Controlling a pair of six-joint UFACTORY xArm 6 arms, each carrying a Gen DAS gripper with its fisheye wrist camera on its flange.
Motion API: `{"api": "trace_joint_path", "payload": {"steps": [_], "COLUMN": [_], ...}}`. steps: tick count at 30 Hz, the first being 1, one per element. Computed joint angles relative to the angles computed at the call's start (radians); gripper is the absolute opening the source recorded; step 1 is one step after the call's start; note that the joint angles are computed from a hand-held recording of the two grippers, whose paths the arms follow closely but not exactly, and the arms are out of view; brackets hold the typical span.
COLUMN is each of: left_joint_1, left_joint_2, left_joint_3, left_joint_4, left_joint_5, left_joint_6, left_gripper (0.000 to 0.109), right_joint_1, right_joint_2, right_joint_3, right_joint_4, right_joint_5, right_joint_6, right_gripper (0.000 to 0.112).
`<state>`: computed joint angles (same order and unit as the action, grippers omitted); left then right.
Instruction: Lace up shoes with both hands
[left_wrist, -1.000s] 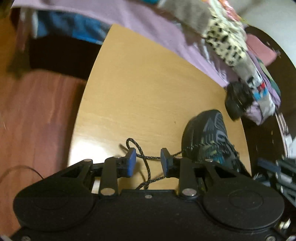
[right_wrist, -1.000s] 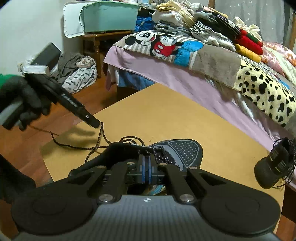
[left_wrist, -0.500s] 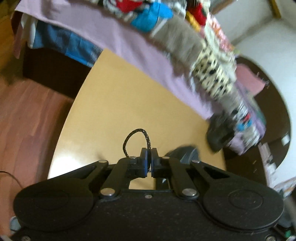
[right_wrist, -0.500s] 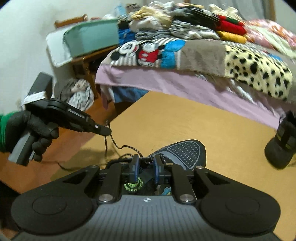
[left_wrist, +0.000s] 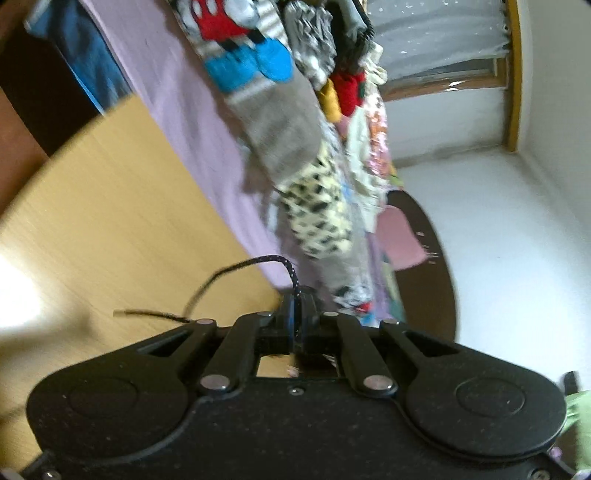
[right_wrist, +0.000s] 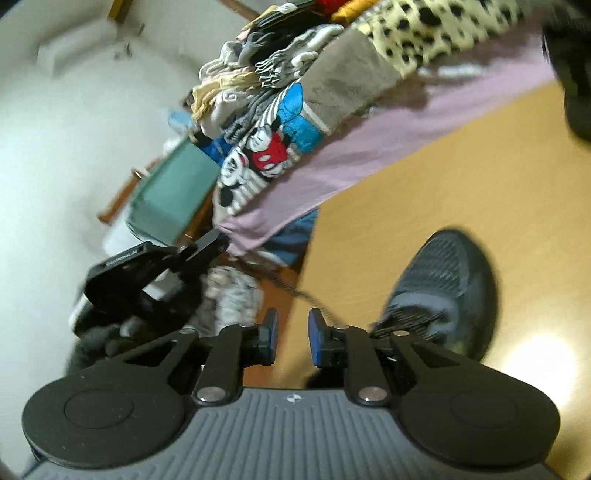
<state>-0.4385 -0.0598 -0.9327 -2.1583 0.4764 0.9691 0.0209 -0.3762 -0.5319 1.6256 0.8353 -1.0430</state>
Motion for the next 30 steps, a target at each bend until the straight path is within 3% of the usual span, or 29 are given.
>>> {"api": "trace_joint_path", "payload": {"steps": [4, 7, 13, 18, 25, 27, 30], "left_joint_1": [-0.034, -0.056, -0.084, -0.117, -0.141, -0.141, -0.136], "left_joint_2": [0.022, 0.030, 0.064, 0.090, 0.101, 0.100, 0.098], "left_joint_3": [-0.039, -0.053, -0.065, -0.082, -0.090, -0.088, -0.079], "left_joint_4": [-0.009, -0.062, -0.208, -0.277, -0.205, -0.149, -0.101], "left_joint_5": [0.026, 0.024, 0.045, 0.066, 0.096, 0.104, 0.144], "left_joint_6": [-0.026, -0.002, 0.065, 0.108, 0.089, 0.069, 0.071], "left_gripper": [0.002, 0.002, 0.001, 0.001, 0.001, 0.001, 0.001], "right_joint_1": [-0.056, -0.078, -0.020, 0.011, -0.008, -0.020, -0.039], "right_joint_2": [0.056, 0.106, 0.112, 0.116, 0.114, 0.112, 0.116], "right_joint_3": [0.071, 0.137, 0.206, 0.221, 0.223, 0.219, 0.211], "right_joint_4": [0.318, 0.555, 0.809, 0.952, 1.003, 1.008, 1.017], "right_joint_5": [0.210, 0.357, 0.373, 0.373, 0.358, 0.347, 0.343], "right_joint_6": [0.064, 0.153, 0.228, 0.256, 0.255, 0.236, 0.218], "right_gripper": [0.020, 0.026, 0.028, 0.041, 0.041, 0.033, 0.032]}}
